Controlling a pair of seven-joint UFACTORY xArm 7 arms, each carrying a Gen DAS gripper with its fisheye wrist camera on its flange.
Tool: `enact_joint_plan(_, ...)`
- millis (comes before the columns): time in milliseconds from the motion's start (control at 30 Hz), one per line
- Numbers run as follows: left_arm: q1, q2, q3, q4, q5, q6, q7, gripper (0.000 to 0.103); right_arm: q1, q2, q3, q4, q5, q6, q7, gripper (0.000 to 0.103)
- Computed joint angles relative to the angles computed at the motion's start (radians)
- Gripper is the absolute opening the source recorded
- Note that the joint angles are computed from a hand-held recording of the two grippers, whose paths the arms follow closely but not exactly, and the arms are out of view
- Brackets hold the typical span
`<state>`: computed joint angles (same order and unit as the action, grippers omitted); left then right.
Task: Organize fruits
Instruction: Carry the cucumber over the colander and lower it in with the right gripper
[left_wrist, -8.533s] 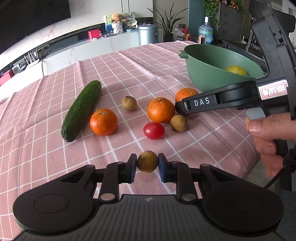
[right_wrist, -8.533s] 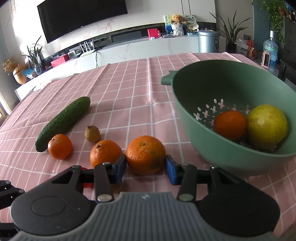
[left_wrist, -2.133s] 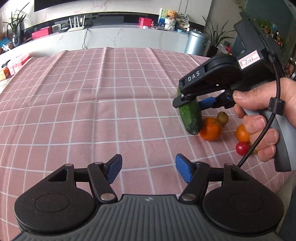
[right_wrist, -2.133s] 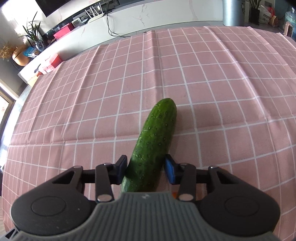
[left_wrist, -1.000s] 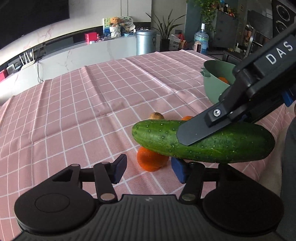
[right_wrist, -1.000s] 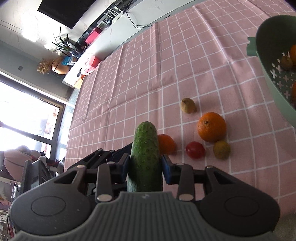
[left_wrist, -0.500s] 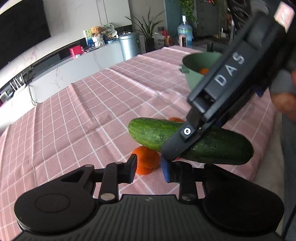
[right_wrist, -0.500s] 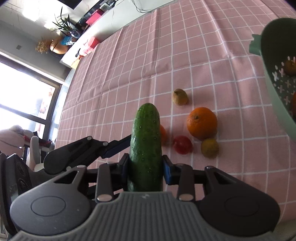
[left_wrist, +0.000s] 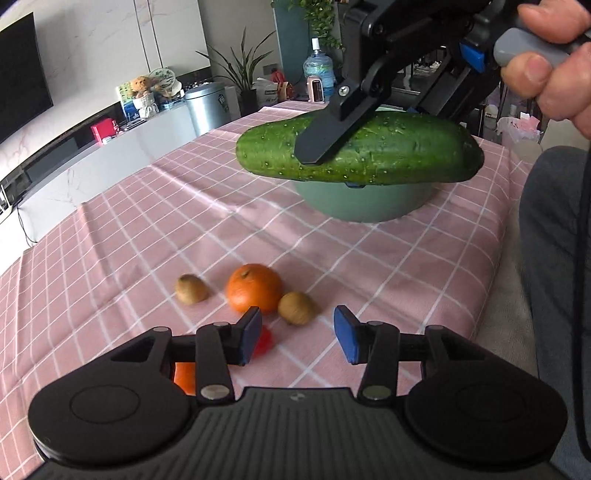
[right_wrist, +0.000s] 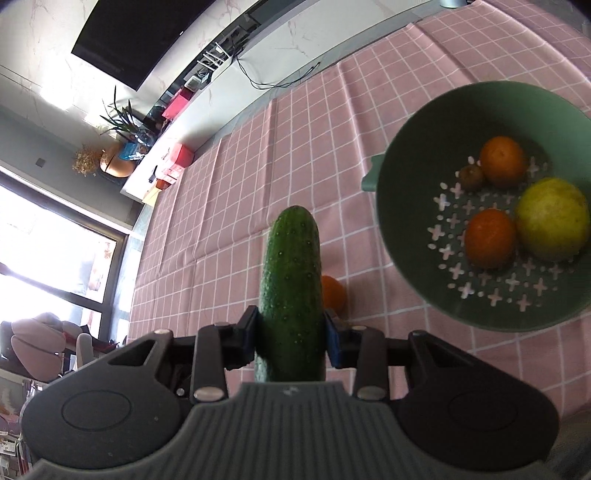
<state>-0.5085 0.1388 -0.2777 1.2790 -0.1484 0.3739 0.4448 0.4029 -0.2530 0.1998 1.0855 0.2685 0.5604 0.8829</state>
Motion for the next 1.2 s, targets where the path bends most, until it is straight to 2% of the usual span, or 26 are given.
enact_joint_plan(167, -0.049, 0.075, 0.028, 0.078, 0.137, 0.059, -0.124, 0.050, 0.000, -0.038, -0.008, -0.036, 0.014, -0.012, -0.004, 0.034)
enact_joint_plan(233, -0.080, 0.087, 0.057, 0.095, 0.227, 0.077, -0.219, 0.047, 0.000, -0.048, -0.011, -0.043, 0.016, -0.017, -0.010, 0.034)
enact_joint_plan(367, -0.075, 0.110, 0.051, 0.132, 0.235, 0.105, -0.277, 0.046, 0.004, -0.070, -0.023, -0.064, 0.038, -0.031, -0.032, 0.034)
enact_joint_plan(500, -0.079, 0.136, 0.055, 0.171, 0.248, 0.143, -0.320, 0.034, 0.011, -0.095, -0.032, -0.094, 0.063, -0.040, -0.054, 0.034)
enact_joint_plan(700, -0.044, 0.121, 0.029, 0.161, 0.161, 0.153, -0.296, 0.030, 0.002, -0.140, -0.033, -0.126, 0.063, -0.034, -0.054, 0.034)
enact_joint_plan(1000, -0.006, -0.004, 0.004, 0.057, 0.044, 0.156, -0.159, 0.030, -0.013, -0.234, -0.031, -0.188, 0.048, -0.010, -0.023, 0.034)
enact_joint_plan(1200, -0.013, 0.005, 0.005, 0.128, 0.031, 0.172, -0.106, 0.030, -0.025, -0.288, -0.037, -0.218, 0.032, 0.020, -0.010, 0.034)
